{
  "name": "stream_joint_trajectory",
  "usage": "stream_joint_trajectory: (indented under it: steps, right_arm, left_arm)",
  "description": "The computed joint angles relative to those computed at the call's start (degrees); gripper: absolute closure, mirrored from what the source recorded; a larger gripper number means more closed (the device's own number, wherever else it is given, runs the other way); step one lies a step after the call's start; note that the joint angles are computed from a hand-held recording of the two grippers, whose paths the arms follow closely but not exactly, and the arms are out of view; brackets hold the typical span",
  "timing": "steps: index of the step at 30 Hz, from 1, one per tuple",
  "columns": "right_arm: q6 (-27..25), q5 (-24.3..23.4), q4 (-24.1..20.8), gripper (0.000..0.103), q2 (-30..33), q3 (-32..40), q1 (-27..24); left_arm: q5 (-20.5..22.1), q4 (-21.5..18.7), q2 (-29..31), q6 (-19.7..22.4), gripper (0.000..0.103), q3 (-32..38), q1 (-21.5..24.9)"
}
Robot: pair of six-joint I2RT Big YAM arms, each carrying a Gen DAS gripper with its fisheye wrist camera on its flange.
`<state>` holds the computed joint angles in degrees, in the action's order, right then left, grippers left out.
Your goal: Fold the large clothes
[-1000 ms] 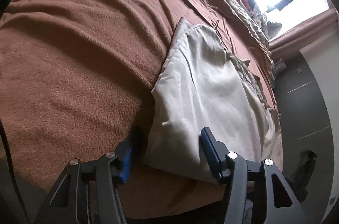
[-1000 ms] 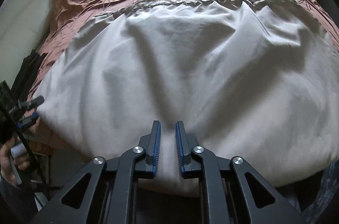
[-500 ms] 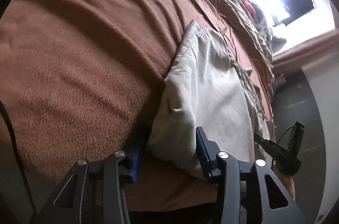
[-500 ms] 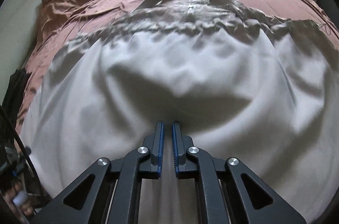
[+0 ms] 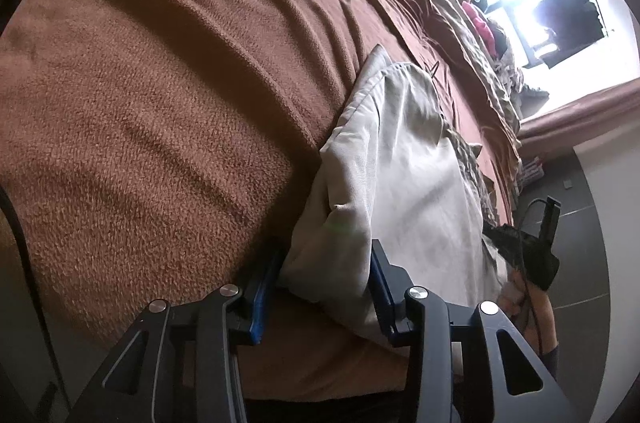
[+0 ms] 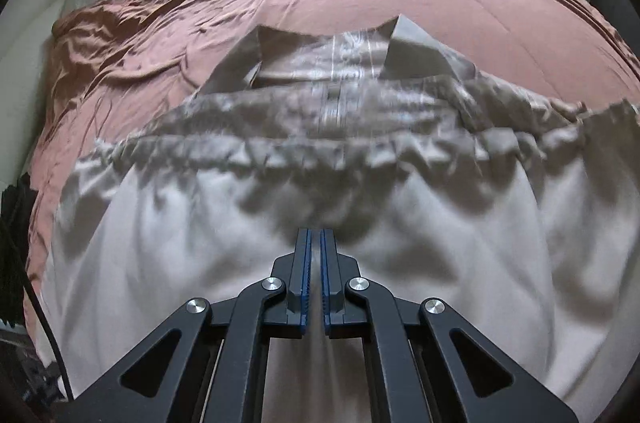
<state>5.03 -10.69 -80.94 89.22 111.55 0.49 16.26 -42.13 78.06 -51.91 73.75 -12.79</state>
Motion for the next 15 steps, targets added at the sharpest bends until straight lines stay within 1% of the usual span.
stream_joint_trajectory:
  steps: [3,4,5,6,7,9,10,12,14,15]
  right_arm:
    - [0.05,-0.45,-1.06,0.103,1.98,2.42,-0.27]
    - [0.45,-1.54,-1.16,0.103,2.48,2.97,-0.59]
    - [0.56,-2.53,-1.64,0.103,2.87,3.75,-0.99]
    - [0.93,-3.64,-1.96,0.103,2.69,3.78,-1.4]
    - [1.08,-4.25,-1.99,0.103,2.12,3.55,-1.75]
    - [0.48,-4.99,-2.13,0.103,0.86,3.27,-2.22]
    - [-0.19,-5.45,-1.89,0.103,-0.74,2.01,-2.54]
    - [-0.87,-6.61,-2.33,0.103,-2.87,0.78,-3.25]
    - [-1.93,-8.71,-3.05,0.103,-5.46,-0.97,-4.27]
    - [-2.67,-9.19,-3.22,0.099,-7.27,-2.45,-4.59]
  left_arm:
    - [0.13,-0.18,0.02,-0.53,0.06,0.09,0.03]
    - [0.17,-0.42,0.08,-0.58,0.06,0.25,0.05]
    - [0.34,-0.61,0.05,-0.7,0.062,0.36,0.12]
    - [0.85,-0.53,0.08,-0.89,0.069,0.48,0.23]
    - [2.59,0.63,-0.17,-1.82,0.076,0.03,0.58]
    - [3.74,2.01,-0.4,-3.13,0.081,-0.08,0.83]
    - [3.86,2.46,-0.67,-3.16,0.082,0.0,0.77]
    - [4.31,4.61,-1.65,-3.3,0.083,-0.07,0.66]
    - [5.68,8.48,-2.84,-3.53,0.083,-0.13,0.63]
    - [5.81,8.8,-2.9,-3.2,0.084,0.69,0.42]
